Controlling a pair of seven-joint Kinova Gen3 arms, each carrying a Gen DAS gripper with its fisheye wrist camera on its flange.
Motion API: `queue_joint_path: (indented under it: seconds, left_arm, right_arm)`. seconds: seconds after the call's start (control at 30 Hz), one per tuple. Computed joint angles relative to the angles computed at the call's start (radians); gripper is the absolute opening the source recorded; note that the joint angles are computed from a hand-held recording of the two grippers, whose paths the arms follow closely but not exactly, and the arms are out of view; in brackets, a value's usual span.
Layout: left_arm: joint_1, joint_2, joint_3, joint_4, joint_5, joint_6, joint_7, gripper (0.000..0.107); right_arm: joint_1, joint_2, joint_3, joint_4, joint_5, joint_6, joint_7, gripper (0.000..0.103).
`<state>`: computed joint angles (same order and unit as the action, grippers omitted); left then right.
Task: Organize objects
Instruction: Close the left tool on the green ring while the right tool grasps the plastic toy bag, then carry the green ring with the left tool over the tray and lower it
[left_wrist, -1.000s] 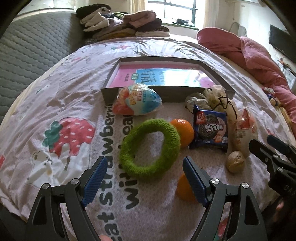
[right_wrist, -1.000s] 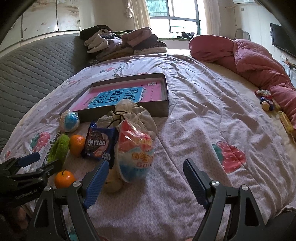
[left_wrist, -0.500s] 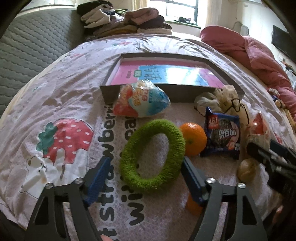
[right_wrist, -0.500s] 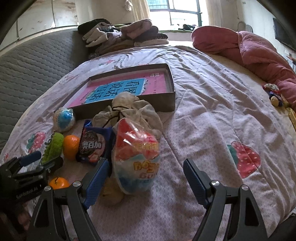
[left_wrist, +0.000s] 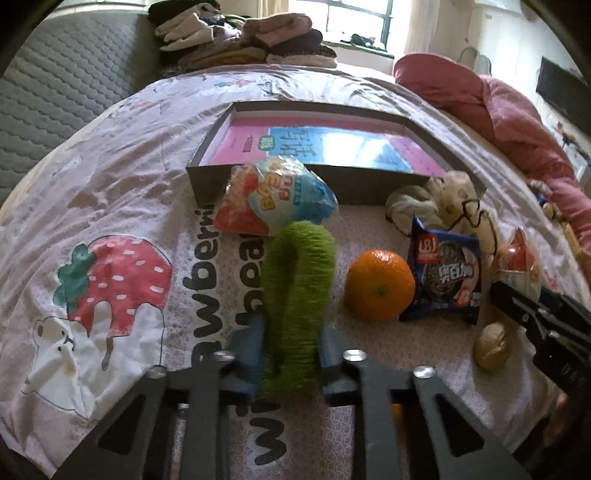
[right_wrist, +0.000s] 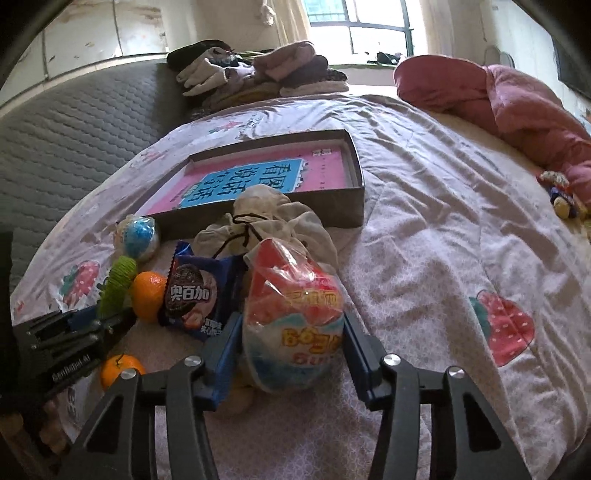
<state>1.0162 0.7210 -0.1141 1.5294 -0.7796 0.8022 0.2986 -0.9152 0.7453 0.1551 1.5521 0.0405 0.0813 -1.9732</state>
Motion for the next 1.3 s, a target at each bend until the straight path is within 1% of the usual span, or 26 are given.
queue_joint_path:
  seconds: [0.07,0.13,0.23,0.37,0.63,0.7,0.87,1.07,1.3]
  left_arm:
    - [0.012,-0.019,-0.018,0.039,-0.021,-0.043,0.046,0.017]
    - [0.020,-0.027,-0.026,0.052,-0.035,-0.054,0.071,0.016]
    - [0.036,-0.027,-0.028,0.046,-0.060,-0.030,0.090,0.014]
    - [0.060,-0.029,-0.024,0.039,-0.105,0.008,0.114,0.014]
    - [0.074,-0.037,0.010,0.015,-0.161,0.076,0.131,0.014]
    - [0.074,-0.037,0.018,0.006,-0.168,0.100,0.131,0.014]
    - [0.066,-0.041,0.034,-0.011,-0.190,0.123,0.126,0.014]
    - [0.055,-0.051,0.041,-0.031,-0.221,0.140,0.107,0.014]
    - [0.028,-0.060,0.040,-0.052,-0.254,0.145,0.070,0.014]
  right_arm:
    - [-0.032,-0.009,0.041,0.024,-0.003,-0.036,-0.007,0.052]
    - [-0.051,-0.017,0.065,0.042,-0.014,-0.064,-0.004,0.052]
    - [-0.071,-0.028,0.087,0.069,-0.038,-0.106,0.018,0.052]
    - [-0.083,-0.035,0.099,0.083,-0.076,-0.128,0.063,0.052]
    - [-0.133,-0.055,0.138,0.115,-0.155,-0.176,0.154,0.052]
    - [-0.136,-0.063,0.133,0.118,-0.171,-0.182,0.181,0.052]
    - [-0.139,-0.073,0.123,0.108,-0.207,-0.184,0.238,0.052]
    - [-0.137,-0.071,0.132,0.071,-0.237,-0.183,0.280,0.052]
    - [-0.106,-0.057,0.113,0.014,-0.241,-0.172,0.307,0.052]
